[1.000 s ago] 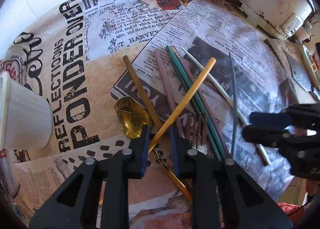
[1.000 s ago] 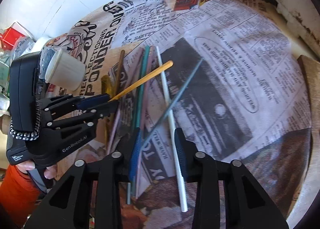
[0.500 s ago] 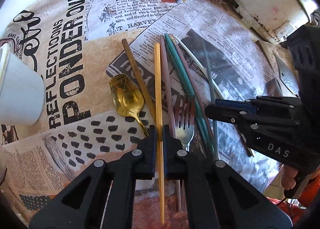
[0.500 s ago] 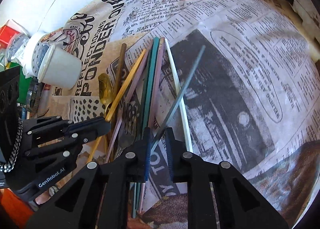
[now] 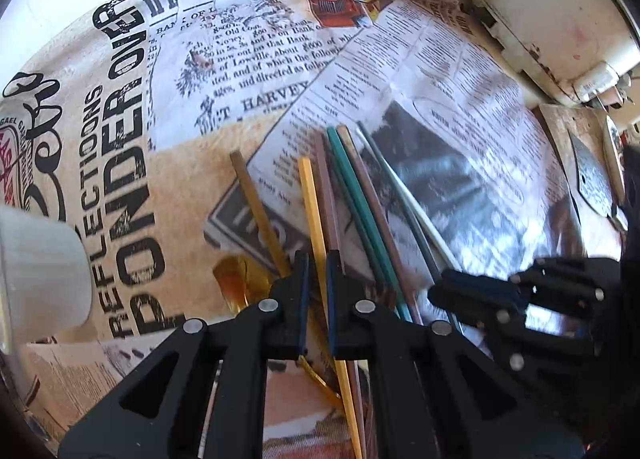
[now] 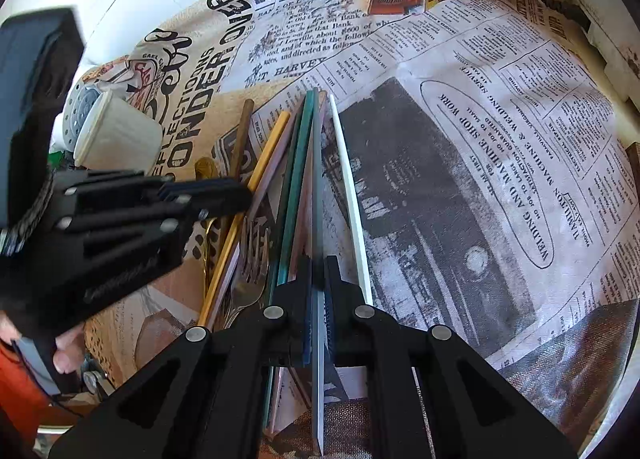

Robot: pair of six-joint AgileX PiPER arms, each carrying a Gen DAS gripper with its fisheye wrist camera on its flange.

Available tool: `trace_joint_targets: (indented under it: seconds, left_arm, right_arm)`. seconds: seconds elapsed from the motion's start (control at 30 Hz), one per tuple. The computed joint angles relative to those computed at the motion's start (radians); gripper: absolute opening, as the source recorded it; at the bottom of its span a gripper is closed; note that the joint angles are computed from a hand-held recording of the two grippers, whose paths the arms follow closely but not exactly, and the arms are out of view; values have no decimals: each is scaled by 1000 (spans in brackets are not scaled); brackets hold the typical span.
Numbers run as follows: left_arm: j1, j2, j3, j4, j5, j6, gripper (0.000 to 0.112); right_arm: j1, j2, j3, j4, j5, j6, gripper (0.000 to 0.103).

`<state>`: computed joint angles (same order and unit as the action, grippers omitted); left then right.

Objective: Organize utensils
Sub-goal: 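Grasp the yellow chopstick with the left tool while the right tool grasps the grey metal chopstick, then lift both chopsticks and lower them into the white cup, opening both tools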

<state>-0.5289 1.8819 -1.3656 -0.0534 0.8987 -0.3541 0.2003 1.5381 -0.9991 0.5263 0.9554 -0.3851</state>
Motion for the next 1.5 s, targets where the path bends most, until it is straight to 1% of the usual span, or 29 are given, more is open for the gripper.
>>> trace_joint_targets:
  seconds: [0.1,0.13,0.17,0.27,0.4,0.43,0.5,0.57,0.6,0.77,0.9,0.97,1.13,1.27,1.3,1.5]
  left_arm:
    - [18,39,-56,-2,34,-1,6]
    - [28,62,-85,-10,62,3,11]
    - [34,100,-133,-15,89,-1,11]
    - [34,109,-155,-1,105,-1,11]
    - [25,91,-128,21,82,-6,11]
    - [27,87,-120,21,72,-9,9]
    - [24,89,-106,-2,32,-24,6]
    - [34,54,-48,-31,-9,-31,4]
    - [34,31,-17,-23,-27,-42,4]
    - [8,-113,108,21,-88,-113,4]
    - [-65,-239,183,161,-92,-266,4]
    - [-79,-288,204,204,-86,-316,4]
    - [-155,-396,255,374,-48,-513,4]
    - [-205,-468,270,470,-5,-629,4]
    - [-222,-496,277,503,18,-661,4]
    - [-255,-650,306,605,101,-738,4]
  right_arm:
    - [-21,-12,3,17,8,-18,5]
    - [-27,-15,4,21,9,-23,5]
    - [-30,-18,3,22,9,-26,5]
    - [-37,-30,3,29,12,-34,5]
    - [-46,-40,2,30,10,-43,5]
    - [-47,-38,0,31,9,-44,5]
    - [-50,-39,0,35,8,-48,5]
    - [-54,-42,-3,41,8,-51,5]
    - [-74,-62,8,47,22,-68,5]
    - [-72,-88,-11,44,28,-76,5]
    - [-59,-112,-32,43,34,-69,5]
    - [-54,-129,-36,44,34,-67,5]
    - [-34,-173,-57,41,41,-61,5]
    - [11,-198,-84,27,36,-26,5]
    - [25,-203,-92,22,33,-15,5]
    - [122,-209,-165,-14,13,68,5]
